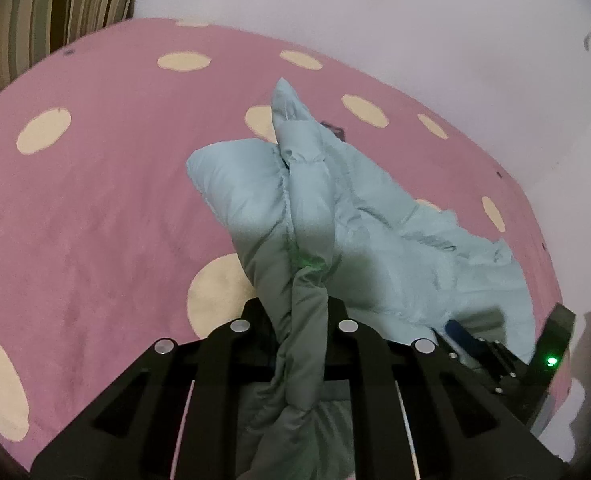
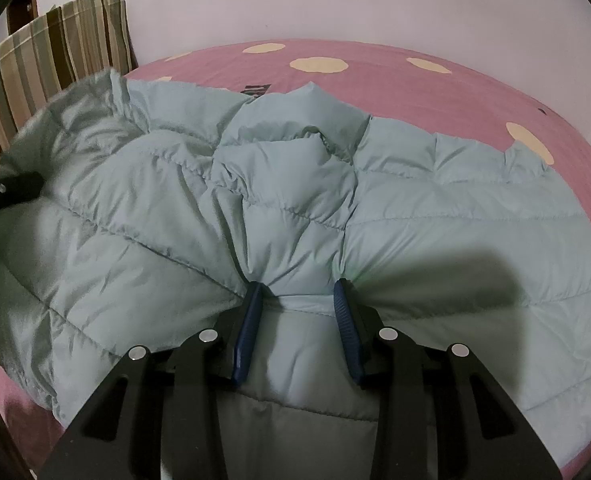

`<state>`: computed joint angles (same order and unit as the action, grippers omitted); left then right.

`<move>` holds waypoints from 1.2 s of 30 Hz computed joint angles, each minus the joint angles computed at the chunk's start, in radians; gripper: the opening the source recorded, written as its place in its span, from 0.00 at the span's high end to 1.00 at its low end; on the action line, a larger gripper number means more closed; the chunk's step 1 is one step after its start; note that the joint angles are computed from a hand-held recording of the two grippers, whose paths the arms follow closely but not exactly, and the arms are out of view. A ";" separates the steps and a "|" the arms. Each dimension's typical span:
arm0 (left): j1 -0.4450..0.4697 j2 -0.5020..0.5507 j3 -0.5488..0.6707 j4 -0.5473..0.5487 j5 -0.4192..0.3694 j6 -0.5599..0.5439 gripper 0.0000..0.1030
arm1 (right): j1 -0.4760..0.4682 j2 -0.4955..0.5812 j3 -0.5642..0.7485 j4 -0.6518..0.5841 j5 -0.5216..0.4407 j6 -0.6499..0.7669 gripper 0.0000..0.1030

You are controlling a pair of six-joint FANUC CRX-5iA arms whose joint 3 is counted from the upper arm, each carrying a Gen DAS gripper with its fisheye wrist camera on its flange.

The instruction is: Fold large clothes

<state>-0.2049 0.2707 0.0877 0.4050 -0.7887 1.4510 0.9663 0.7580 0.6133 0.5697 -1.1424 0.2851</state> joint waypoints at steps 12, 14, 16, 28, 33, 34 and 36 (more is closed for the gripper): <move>-0.129 -0.038 0.095 -0.185 -0.013 0.159 0.90 | 0.018 -0.152 -0.200 0.139 -0.032 -0.136 0.47; -0.154 -0.028 0.116 -0.196 -0.018 0.166 0.90 | 0.022 -0.189 -0.252 0.161 -0.056 -0.161 0.47; -0.184 -0.014 0.144 -0.217 -0.026 0.178 0.90 | 0.025 -0.226 -0.304 0.177 -0.071 -0.195 0.46; -0.397 0.177 0.445 -0.449 -0.178 0.303 0.90 | 0.021 -0.468 -0.633 0.188 -0.129 -0.416 0.46; -0.463 0.268 0.561 -0.513 -0.250 0.358 0.90 | 0.017 -0.533 -0.720 0.170 -0.128 -0.457 0.46; -0.470 0.281 0.577 -0.515 -0.260 0.362 0.90 | 0.016 -0.544 -0.735 0.166 -0.129 -0.463 0.46; -0.492 0.315 0.613 -0.521 -0.285 0.375 0.90 | 0.016 -0.562 -0.759 0.158 -0.134 -0.472 0.46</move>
<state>-0.6970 0.5857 0.7010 -0.1160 -1.0739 1.8256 0.9825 0.1962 -0.1460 0.7277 -1.2761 -0.1865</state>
